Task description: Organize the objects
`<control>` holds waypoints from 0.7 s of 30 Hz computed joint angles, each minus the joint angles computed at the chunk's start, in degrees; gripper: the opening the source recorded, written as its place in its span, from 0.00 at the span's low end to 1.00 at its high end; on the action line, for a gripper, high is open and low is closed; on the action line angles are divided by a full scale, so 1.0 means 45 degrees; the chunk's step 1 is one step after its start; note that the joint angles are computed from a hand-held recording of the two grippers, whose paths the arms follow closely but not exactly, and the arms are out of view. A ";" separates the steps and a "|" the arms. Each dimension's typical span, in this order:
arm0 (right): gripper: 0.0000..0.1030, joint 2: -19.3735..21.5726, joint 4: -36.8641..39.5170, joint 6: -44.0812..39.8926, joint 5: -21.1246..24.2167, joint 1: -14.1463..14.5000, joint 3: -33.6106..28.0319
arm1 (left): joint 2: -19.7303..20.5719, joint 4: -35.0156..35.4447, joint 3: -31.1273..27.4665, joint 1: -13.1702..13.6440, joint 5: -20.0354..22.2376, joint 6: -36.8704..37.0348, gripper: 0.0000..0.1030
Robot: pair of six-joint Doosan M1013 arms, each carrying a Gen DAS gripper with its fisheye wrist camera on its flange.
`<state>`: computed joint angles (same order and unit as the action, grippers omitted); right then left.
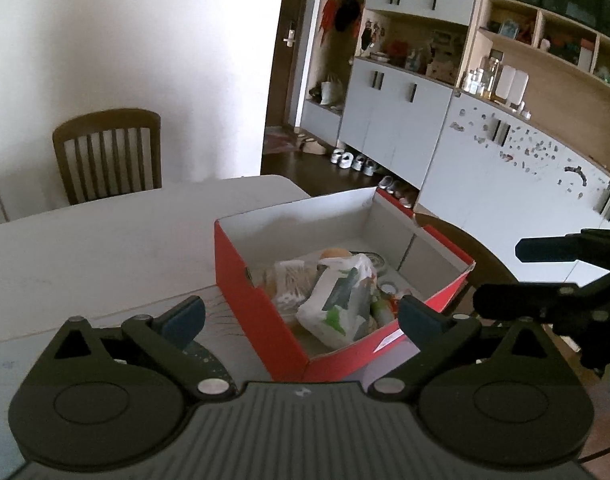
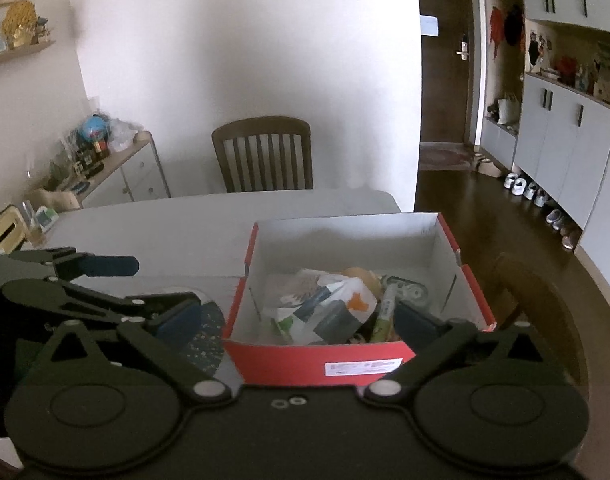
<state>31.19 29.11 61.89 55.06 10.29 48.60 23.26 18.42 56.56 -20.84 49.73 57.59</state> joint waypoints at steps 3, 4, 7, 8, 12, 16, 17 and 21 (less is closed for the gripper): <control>1.00 -0.0120 0.0068 0.0048 -0.0145 -0.0004 0.0184 | -0.0117 -0.0025 0.0160 -0.0014 -0.0080 -0.0077 1.00; 1.00 -0.0147 0.0059 0.0074 -0.0179 0.0003 0.0222 | -0.0152 0.0121 0.0216 -0.0043 -0.0090 -0.0229 1.00; 1.00 -0.0252 0.0021 0.0122 -0.0331 0.0022 0.0398 | -0.0194 0.0670 0.0269 -0.0131 0.0048 -0.0673 1.00; 1.00 -0.0275 0.0017 0.0118 -0.0345 0.0024 0.0437 | -0.0183 0.0882 0.0246 -0.0164 0.0164 -0.0824 1.00; 1.00 -0.0307 -0.0102 0.0189 -0.0344 0.0061 0.0496 | -0.0241 0.0612 0.0284 -0.0090 0.0133 -0.0812 1.00; 1.00 -0.0314 -0.0116 0.0251 -0.0252 0.0085 0.0532 | -0.0277 0.0119 0.0301 -0.0013 0.0046 -0.0610 1.00; 1.00 -0.0319 -0.0119 0.0235 -0.0253 0.0097 0.0541 | -0.0267 0.0111 0.0285 -0.0022 0.0068 -0.0538 1.00; 1.00 -0.0313 -0.0162 0.0200 -0.0219 0.0117 0.0522 | -0.0337 -0.0301 0.0401 0.0044 -0.0133 -0.0353 1.00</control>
